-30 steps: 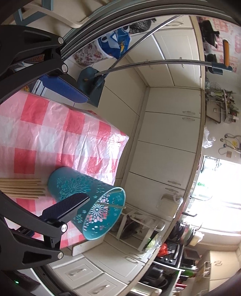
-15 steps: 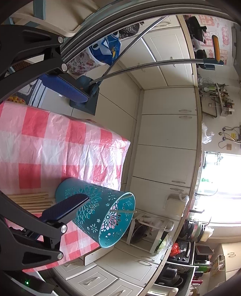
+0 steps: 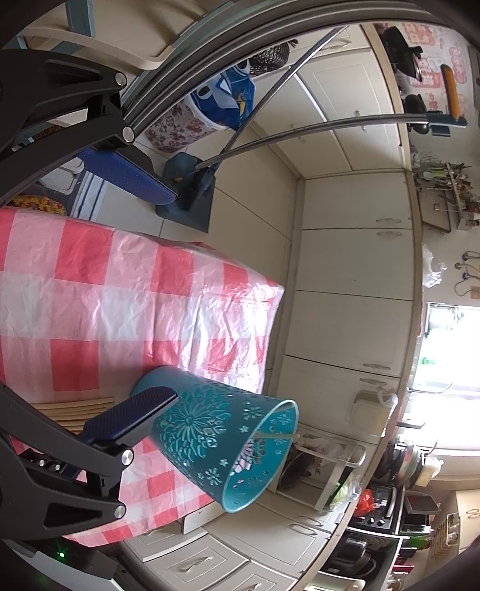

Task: Organize utensils
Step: 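Return the right gripper to the chopstick bundle and grasp another stick, then close the left gripper on a chopstick while the right gripper holds its stick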

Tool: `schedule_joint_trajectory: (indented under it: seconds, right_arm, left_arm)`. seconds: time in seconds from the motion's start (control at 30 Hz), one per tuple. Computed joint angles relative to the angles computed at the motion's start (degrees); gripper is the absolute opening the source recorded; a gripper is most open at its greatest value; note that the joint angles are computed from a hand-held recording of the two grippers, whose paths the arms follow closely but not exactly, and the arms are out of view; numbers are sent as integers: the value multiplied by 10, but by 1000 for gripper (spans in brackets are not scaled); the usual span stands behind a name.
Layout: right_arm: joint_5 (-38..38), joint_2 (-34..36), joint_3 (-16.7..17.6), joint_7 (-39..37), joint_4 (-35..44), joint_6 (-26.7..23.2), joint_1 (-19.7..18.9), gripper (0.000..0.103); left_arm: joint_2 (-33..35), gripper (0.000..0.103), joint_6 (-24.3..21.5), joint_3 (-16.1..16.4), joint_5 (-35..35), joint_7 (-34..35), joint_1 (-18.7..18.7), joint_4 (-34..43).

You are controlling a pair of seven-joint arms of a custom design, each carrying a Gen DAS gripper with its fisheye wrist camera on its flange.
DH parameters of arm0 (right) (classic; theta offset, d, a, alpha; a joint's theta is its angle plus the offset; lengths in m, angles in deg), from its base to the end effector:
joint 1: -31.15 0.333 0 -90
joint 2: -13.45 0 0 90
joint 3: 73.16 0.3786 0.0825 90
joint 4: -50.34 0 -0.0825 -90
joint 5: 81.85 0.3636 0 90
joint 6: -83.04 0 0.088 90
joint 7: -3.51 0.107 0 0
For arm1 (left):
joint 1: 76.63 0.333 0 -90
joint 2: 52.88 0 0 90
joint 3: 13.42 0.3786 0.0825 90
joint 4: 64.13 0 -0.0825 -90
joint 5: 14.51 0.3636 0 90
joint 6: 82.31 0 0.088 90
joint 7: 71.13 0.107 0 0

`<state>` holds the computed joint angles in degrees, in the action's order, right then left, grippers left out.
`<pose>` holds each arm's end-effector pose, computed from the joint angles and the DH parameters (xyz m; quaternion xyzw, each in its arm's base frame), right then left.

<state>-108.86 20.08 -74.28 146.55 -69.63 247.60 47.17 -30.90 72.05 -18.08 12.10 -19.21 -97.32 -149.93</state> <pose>0.5715 0.1790 0.5138 -0.5756 0.7424 -0.1910 0.2848 0.6556 -0.3130 0.6089 -0.6113 0.6712 -0.3397 0.2458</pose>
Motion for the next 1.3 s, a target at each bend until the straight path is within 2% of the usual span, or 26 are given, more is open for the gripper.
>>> schedule_joint_trajectory:
  seconds: [0.23,0.37,0.43,0.47,0.57,0.7,0.83,1.0,1.3]
  right_arm:
    - [39,3,6,-29,0,13,-4,26]
    - [7,9,-3,-21,18,-16,9,23]
    - [-17,12,-4,-21,30,-44,15,17]
    - [-36,14,-5,-20,38,-65,19,8]
    - [-20,10,1,-36,33,-64,8,6]
    - [-1,0,2,-50,18,-51,-5,5]
    - [35,-6,6,-78,4,-36,-18,5]
    - [85,-15,11,-121,-13,-16,-30,5]
    - [129,-16,14,-162,-18,-9,-34,5]
  left_arm:
    - [13,95,-29,-16,-28,40,4,13]
    - [18,95,-42,-18,-35,57,0,19]
    - [28,95,-67,-28,-48,84,1,32]
    - [32,95,-78,-31,-54,95,1,38]
    - [62,95,-144,-60,-107,162,9,73]
    - [86,95,-182,-62,-135,196,-4,94]
    - [101,95,-201,-44,-116,192,-30,110]
    - [114,93,-215,-43,-122,190,-34,124]
    - [113,91,-209,-40,-115,185,-41,119]
